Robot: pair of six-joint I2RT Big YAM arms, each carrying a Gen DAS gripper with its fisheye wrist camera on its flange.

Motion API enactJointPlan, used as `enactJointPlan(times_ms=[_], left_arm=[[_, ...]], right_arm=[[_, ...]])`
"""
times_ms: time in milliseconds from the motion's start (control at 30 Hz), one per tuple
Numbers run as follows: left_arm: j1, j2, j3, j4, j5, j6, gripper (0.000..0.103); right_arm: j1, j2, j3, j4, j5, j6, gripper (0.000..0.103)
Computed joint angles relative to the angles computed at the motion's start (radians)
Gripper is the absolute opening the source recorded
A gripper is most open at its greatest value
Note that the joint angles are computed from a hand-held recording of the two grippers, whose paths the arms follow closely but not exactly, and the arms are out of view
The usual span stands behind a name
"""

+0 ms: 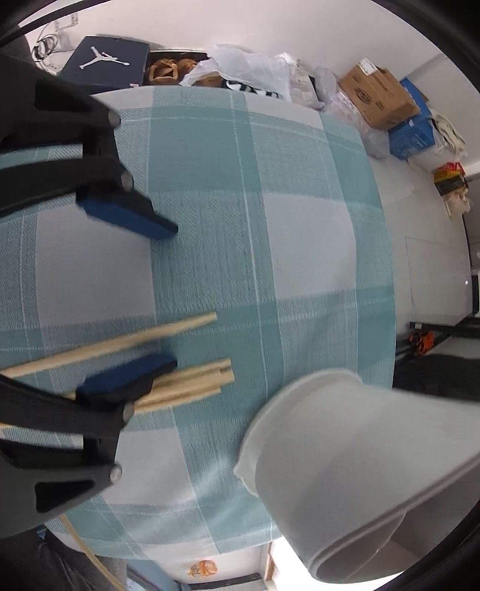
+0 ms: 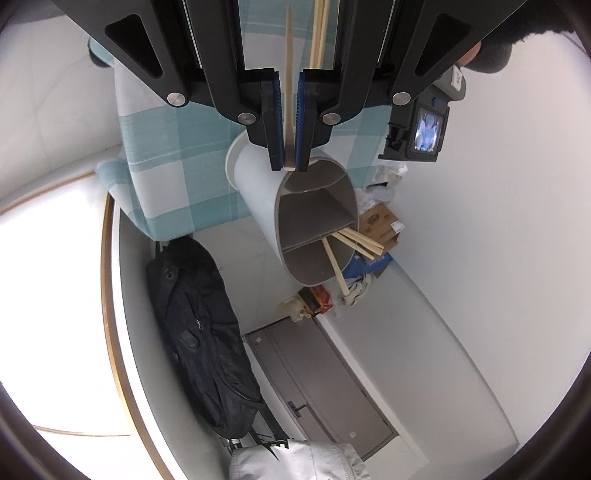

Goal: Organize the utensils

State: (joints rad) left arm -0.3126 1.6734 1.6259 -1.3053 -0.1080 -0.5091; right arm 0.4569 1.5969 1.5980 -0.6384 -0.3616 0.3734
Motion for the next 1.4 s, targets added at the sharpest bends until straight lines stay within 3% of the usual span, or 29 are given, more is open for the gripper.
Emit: enactJointPlan(times_ms=[67, 133, 233, 467, 933, 1000, 1100, 1200, 1267, 1400], left_arm=[[-0.013, 0.008, 0.019, -0.016, 0.006, 0.012, 0.024], [-0.018, 0.016, 0.031, -0.02, 0.025, 0.023, 0.012], [-0.018, 0.013, 0.027, -0.007, 0.031, 0.02, 0.004], [-0.013, -0.052, -0.048, 0.098, 0.032, -0.028, 0.002], [-0.095, -0.318, -0.217, 0.354, -0.157, -0.125, 0.002], [-0.072, -0.301, -0.208, 0.357, -0.126, -0.102, 0.002], [-0.021, -0.245, -0.184, 0.285, 0.021, -0.107, 0.002], [-0.002, -0.203, -0.177, 0.233, 0.059, -0.085, 0.009], [-0.001, -0.153, -0.154, 0.19, 0.073, -0.065, 0.022], [0.008, -0.107, -0.139, 0.188, 0.066, -0.067, 0.022]], right_arm=[[-0.004, 0.002, 0.002, 0.0, -0.003, 0.007, 0.005], [-0.005, -0.001, 0.003, 0.002, -0.005, 0.012, 0.005], [-0.003, -0.006, 0.001, 0.007, 0.002, 0.007, 0.005], [0.005, -0.021, -0.018, 0.018, 0.028, -0.008, 0.005], [0.043, -0.052, -0.052, 0.059, 0.076, -0.06, 0.005], [0.053, -0.054, -0.055, 0.057, 0.089, -0.068, 0.005], [0.061, -0.057, -0.061, 0.059, 0.09, -0.062, 0.005], [0.062, -0.056, -0.062, 0.058, 0.089, -0.06, 0.005], [0.062, -0.053, -0.059, 0.064, 0.088, -0.061, 0.005], [0.056, -0.045, -0.051, 0.065, 0.083, -0.053, 0.005]])
